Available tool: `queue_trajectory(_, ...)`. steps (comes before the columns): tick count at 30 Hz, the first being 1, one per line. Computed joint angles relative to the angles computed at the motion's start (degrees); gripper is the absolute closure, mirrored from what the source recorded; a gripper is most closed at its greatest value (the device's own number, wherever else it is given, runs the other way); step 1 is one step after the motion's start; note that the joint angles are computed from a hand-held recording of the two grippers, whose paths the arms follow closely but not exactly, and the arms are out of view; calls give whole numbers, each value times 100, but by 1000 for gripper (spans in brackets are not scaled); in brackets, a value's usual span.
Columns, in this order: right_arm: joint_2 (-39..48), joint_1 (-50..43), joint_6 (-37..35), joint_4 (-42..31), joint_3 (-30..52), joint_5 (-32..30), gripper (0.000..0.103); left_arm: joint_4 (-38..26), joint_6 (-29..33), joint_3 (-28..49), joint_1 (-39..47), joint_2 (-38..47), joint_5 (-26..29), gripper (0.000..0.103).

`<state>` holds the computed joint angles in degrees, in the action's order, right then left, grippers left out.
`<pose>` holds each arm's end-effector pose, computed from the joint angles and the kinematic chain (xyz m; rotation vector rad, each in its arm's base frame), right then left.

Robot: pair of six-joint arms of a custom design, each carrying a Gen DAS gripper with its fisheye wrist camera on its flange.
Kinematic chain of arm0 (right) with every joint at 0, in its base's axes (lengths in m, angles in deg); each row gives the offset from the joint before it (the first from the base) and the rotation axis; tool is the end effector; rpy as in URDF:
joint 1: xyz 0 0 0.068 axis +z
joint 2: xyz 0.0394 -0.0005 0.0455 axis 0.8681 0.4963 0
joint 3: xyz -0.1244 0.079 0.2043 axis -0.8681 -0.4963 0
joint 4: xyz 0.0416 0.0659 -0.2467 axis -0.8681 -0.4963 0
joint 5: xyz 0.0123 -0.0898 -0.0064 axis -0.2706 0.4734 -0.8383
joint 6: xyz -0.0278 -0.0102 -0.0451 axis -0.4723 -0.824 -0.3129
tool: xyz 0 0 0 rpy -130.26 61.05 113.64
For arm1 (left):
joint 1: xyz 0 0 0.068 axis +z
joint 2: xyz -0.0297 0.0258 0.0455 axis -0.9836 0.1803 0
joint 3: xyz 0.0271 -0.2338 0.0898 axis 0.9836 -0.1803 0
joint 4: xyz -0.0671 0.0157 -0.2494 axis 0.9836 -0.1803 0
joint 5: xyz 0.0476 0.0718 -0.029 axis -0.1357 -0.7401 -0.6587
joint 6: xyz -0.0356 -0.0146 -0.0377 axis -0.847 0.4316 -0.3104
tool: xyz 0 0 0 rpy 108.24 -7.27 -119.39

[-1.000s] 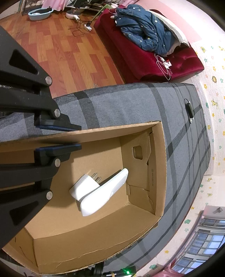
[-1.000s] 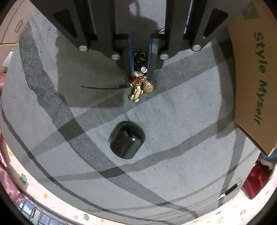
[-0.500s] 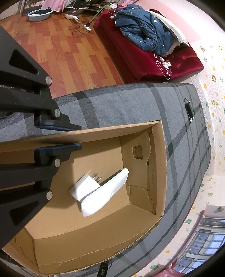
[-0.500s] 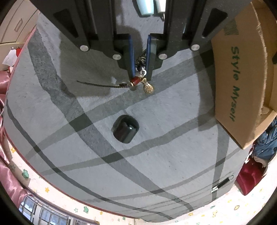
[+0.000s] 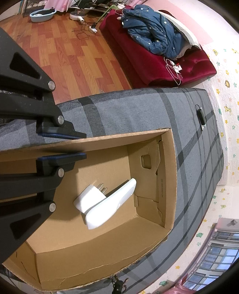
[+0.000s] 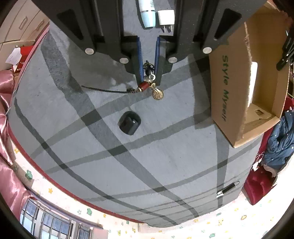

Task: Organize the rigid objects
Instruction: 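Lift the keychain with the right gripper and carry it over the box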

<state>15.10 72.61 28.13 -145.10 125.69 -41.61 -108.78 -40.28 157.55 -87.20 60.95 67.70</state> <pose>0.2290 0.0419 0.2968 0.5502 2.6347 -0.0837 0.2870 -0.0395 0.2901 0.4429 2.5967 -0.0259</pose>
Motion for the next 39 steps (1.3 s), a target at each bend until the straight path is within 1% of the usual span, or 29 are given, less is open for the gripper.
queue_trajectory(8, 104, 361, 176, -446, 627, 247, 93, -16, 2, 12, -35, 4, -43, 88)
queue_trajectory(15, 384, 659, 269, -857, 1396, 447, 93, -8, 0, 11, -60, 9, -70, 88)
queue_trajectory(24, 938, 1128, 340, -1415, 2609, 710, 93, 25, 26, -18, -68, -8, -106, 88)
queue_trajectory(30, 1478, 1536, 369, -1804, 3620, 854, 93, 17, 4, -23, -73, -11, -93, 88)
queue_trajectory(39, 2245, 2058, 344, -1989, 4698, 914, 93, 20, -10, -42, -68, -37, -78, 88)
